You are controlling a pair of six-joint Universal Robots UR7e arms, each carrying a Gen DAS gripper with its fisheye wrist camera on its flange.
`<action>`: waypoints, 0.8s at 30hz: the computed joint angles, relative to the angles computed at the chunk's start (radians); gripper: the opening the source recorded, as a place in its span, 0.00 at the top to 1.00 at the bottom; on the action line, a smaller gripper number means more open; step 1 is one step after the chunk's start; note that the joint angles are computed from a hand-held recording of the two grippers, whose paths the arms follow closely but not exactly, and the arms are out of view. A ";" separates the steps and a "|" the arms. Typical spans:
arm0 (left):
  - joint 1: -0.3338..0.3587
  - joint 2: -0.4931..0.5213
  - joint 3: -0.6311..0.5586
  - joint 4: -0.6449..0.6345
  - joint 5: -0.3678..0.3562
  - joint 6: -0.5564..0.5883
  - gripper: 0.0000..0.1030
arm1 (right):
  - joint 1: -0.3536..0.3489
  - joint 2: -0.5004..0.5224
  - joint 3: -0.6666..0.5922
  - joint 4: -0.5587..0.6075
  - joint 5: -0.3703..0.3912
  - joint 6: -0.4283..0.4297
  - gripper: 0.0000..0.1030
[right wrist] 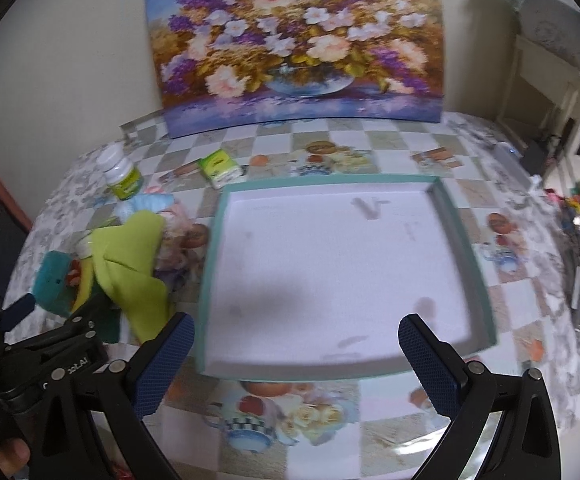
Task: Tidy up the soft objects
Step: 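Grasp the yellow-green sponge with the left tool while the right tool grasps the lime cloth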
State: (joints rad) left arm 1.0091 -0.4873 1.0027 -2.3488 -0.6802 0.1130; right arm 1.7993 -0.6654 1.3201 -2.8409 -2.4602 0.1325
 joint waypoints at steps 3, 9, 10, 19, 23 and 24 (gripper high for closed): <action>0.007 -0.011 -0.009 0.000 -0.018 -0.021 0.00 | -0.005 0.017 -0.025 -0.003 0.067 -0.034 0.00; 0.022 -0.037 0.007 -0.006 -0.013 -0.060 0.00 | -0.008 0.072 -0.092 -0.029 0.161 -0.121 0.00; 0.025 -0.042 0.013 -0.005 -0.008 -0.068 0.00 | -0.010 0.078 -0.100 -0.031 0.171 -0.130 0.00; 0.051 -0.063 0.020 0.045 -0.024 -0.156 0.00 | -0.025 0.137 -0.205 0.030 0.277 -0.215 0.09; 0.053 -0.062 0.015 0.068 -0.034 -0.168 0.01 | -0.034 0.171 -0.272 0.089 0.332 -0.229 0.17; 0.054 -0.059 0.011 0.076 -0.037 -0.169 0.02 | -0.036 0.181 -0.292 0.107 0.344 -0.233 0.18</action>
State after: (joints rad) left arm 1.0630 -0.5468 1.0135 -2.2732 -0.7168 -0.0556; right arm 1.7630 -0.4849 1.0286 -2.7336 -2.1158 -0.1007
